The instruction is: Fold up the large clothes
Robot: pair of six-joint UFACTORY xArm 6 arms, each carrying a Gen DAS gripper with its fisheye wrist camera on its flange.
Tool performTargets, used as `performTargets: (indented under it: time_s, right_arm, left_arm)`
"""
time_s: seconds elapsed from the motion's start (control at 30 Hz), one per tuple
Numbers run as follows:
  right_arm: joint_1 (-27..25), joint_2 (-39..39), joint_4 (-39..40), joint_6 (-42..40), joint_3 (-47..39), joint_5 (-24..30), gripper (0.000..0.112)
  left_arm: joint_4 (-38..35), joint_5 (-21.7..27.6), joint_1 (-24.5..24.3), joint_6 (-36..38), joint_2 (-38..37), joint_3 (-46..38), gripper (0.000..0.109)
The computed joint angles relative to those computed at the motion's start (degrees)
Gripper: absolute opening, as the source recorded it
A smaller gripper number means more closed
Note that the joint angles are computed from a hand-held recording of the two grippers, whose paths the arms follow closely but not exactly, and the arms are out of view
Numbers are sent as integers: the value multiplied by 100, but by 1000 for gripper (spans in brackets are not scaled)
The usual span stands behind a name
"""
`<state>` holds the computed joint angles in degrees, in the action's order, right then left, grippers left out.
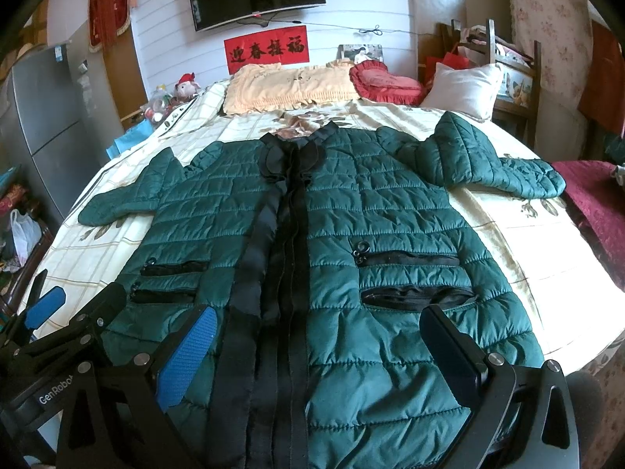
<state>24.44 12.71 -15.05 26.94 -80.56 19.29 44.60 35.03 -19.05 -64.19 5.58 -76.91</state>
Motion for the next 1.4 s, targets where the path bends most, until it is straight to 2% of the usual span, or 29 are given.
performTargets:
  time_s: [0.23,0.33,0.6,0.83,0.93,1.17,1.4]
  right_arm:
    - [3,8,85,-60,-17,-3,103]
    - [-65,76,-331,85,14,-118,103]
    - [-105,156,-419,216,-7,-278,103]
    - [-141,374,-238,-31,-280,-367,103]
    - [-172,593,-322,-96,-662,-285,103]
    - [-91,1394,962,-1317,-2000,291,103]
    - [-14,2415,1271,-1604,-3666,1119,103]
  left_arm:
    - [-12,8,-6,16,7,-10,102]
    - [-59,16,11,69,5,5,102]
    - [-110,29,32,124,39,-13,102]
    - [-517,17,103,453,258,-258,102]
    - [-743,17,224,630,370,-407,102]
    - [-974,231,573,867,691,-868,102]
    - [-1027,485,912,981,1009,-1311,102]
